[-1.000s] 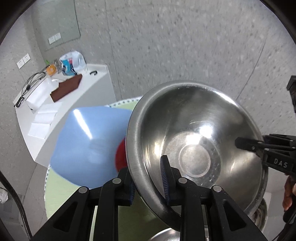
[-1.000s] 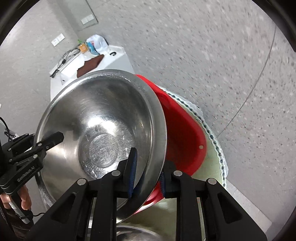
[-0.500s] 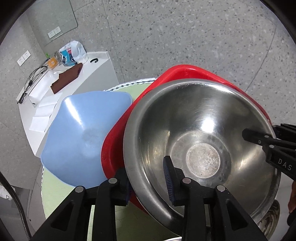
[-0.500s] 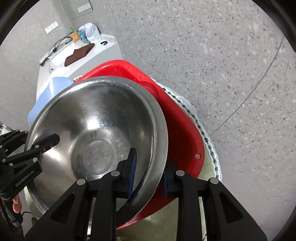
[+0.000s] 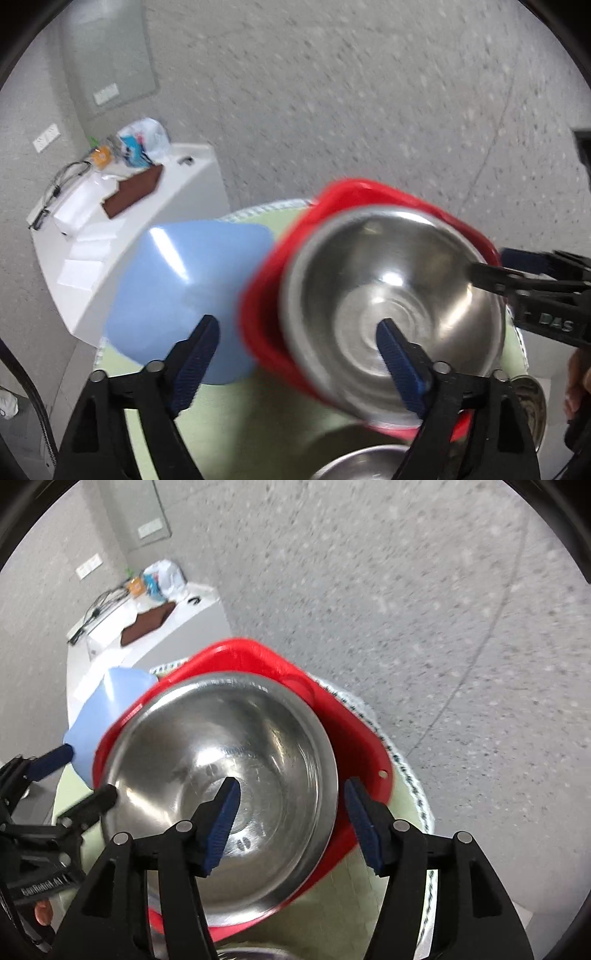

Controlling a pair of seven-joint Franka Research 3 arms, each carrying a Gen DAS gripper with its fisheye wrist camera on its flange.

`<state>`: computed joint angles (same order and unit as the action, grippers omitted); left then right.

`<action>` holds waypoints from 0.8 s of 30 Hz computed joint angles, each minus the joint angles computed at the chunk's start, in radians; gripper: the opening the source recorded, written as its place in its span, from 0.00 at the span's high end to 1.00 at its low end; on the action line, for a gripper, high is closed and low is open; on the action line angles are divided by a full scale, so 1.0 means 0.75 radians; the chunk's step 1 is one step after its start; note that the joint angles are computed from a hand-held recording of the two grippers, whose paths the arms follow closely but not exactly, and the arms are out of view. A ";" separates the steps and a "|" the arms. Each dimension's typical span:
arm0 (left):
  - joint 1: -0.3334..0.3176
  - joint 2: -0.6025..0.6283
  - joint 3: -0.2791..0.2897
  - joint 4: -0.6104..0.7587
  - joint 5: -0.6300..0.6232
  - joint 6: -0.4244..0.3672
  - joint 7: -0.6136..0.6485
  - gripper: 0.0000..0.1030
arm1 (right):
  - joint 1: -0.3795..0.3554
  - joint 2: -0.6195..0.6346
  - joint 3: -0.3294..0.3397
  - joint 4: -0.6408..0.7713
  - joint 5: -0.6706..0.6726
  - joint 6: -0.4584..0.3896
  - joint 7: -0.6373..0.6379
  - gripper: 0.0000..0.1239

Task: Organize plates and bowls
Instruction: 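Grasp the edge of the light-blue plate with both grippers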

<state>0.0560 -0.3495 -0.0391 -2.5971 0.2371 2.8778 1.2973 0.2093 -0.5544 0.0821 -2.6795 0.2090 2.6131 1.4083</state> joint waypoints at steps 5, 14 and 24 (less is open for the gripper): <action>0.136 -0.032 0.096 -0.054 0.050 0.095 0.060 0.13 | 0.034 -0.128 0.111 -0.010 -0.001 -0.023 0.177 0.47; -0.048 0.256 0.491 0.096 -0.501 0.036 0.727 0.27 | 0.132 -0.038 0.329 0.094 -0.067 -0.013 0.654 0.45; -0.009 0.409 0.525 0.268 -1.255 -0.287 1.507 0.80 | 0.218 0.169 0.363 0.188 -0.267 -0.061 0.999 0.45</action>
<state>0.0490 -0.0428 0.3546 -2.3963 -0.7042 2.6628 2.4275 0.3730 -0.4276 0.3544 -2.5387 0.0085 2.5671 2.1575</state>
